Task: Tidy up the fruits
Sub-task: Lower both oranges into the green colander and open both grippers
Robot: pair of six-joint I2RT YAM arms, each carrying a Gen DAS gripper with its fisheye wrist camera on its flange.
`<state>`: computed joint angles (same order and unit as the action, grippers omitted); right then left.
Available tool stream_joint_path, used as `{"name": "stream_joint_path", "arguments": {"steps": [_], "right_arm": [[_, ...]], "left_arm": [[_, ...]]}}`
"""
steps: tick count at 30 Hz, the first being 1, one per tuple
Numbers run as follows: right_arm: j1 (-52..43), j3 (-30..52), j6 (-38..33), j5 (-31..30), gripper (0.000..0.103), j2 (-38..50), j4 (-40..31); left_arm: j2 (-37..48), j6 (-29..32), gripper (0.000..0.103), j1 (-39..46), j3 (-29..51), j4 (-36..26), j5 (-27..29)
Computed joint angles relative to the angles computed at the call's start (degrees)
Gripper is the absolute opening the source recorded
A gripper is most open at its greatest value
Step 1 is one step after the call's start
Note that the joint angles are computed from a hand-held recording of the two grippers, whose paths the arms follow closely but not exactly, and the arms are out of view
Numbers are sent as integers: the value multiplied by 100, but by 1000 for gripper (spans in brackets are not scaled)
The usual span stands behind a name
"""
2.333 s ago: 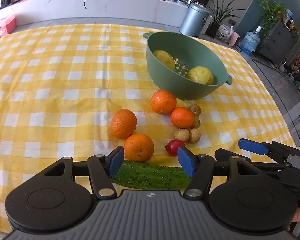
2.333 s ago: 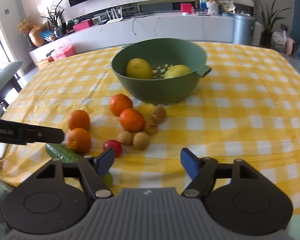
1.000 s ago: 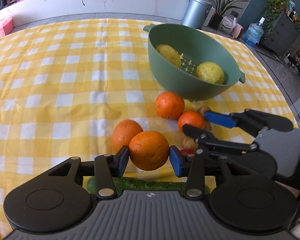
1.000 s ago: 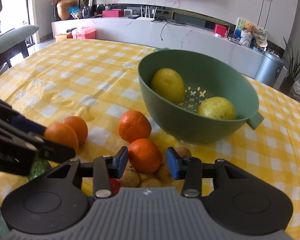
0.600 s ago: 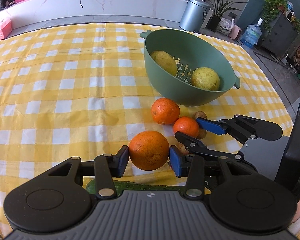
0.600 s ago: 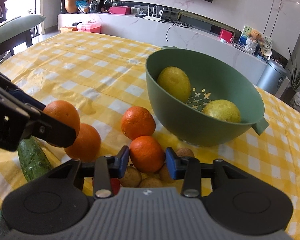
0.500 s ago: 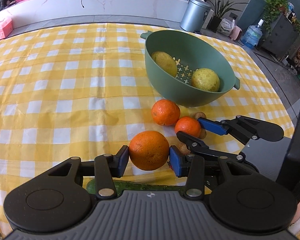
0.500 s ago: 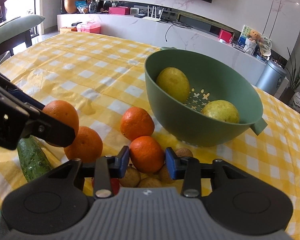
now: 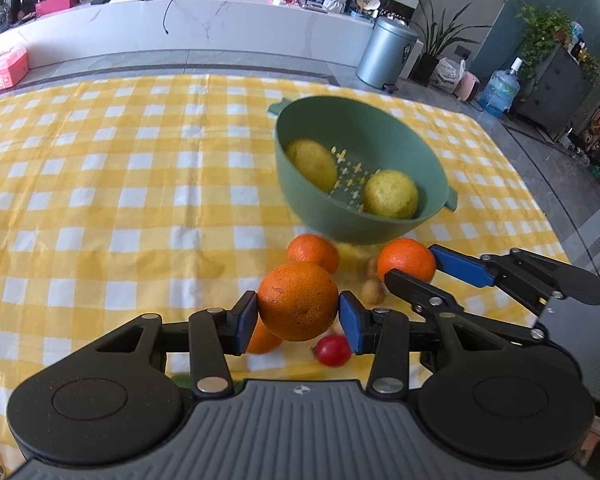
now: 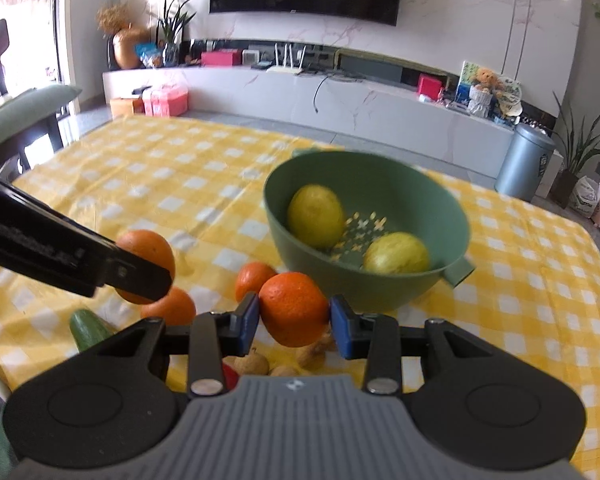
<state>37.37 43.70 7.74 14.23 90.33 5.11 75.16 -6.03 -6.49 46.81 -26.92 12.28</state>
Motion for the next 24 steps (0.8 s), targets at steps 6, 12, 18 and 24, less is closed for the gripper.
{"name": "stream_joint_path", "arguments": {"steps": [6, 12, 18, 24], "right_arm": [[-159, 9, -176, -11, 36, -483, -149], [-430, 203, -434, -110, 36, -554, -327], [-777, 506, -738, -254, 36, -363, -471], [-1081, 943, -989, -463, 36, 128, -578]], "left_arm": [[274, -146, 50, -251, 426, 3, -18], [666, -150, 50, -537, 919, 46, -10], [1230, -65, 50, -780, 1531, 38, -191], [1843, 81, 50, -885, 2103, -44, -278]]}}
